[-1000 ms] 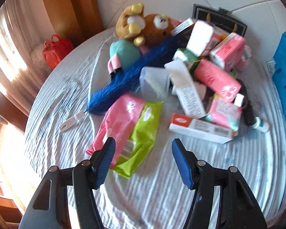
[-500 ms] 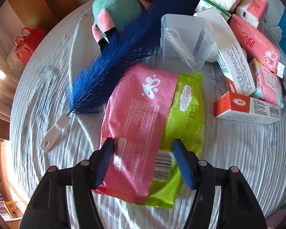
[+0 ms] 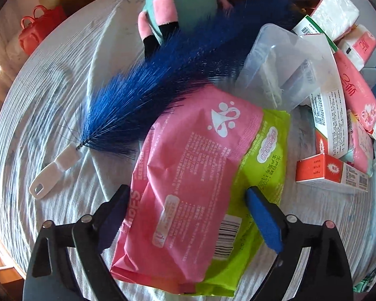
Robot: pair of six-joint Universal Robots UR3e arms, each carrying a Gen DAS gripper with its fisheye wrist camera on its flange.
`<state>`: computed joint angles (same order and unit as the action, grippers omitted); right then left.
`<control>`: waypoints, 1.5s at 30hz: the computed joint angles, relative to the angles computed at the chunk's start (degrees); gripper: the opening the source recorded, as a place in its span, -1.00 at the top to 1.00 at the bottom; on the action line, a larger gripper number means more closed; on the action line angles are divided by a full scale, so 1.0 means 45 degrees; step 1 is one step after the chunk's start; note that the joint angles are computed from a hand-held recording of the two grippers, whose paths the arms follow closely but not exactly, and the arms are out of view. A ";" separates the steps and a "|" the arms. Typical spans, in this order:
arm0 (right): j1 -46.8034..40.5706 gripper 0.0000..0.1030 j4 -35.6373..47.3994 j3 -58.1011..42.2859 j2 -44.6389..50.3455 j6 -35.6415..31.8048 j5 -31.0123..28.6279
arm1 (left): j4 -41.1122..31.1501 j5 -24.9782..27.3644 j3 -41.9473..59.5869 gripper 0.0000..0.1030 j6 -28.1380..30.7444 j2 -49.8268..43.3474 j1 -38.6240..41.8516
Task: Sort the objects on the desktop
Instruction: 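Grasp the pink-green wet wipes pack with the left gripper while the right grasps the white pill bottle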
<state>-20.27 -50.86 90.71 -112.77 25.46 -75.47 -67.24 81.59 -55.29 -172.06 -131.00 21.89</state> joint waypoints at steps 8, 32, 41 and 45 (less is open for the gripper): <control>-0.0773 -0.29 -0.0815 0.1333 -0.1149 -0.1288 -0.0407 | 0.1026 0.0615 -0.2152 0.09 -0.0804 0.1646 -0.0334; -0.3239 -0.86 -0.0247 -0.0432 0.0237 -0.2891 -0.2059 | 0.1165 0.2058 -0.3590 -0.48 -0.1213 0.3041 -0.1753; -0.2976 -0.79 0.0484 -0.1268 0.0824 -0.1110 -0.2403 | 0.2521 0.0390 -0.6233 0.52 -0.1361 0.4966 -0.0927; -0.3787 0.41 0.0843 -0.1449 0.0710 -0.2063 -0.2470 | 0.2977 0.0090 -0.7562 0.61 -0.1445 0.6345 -0.0747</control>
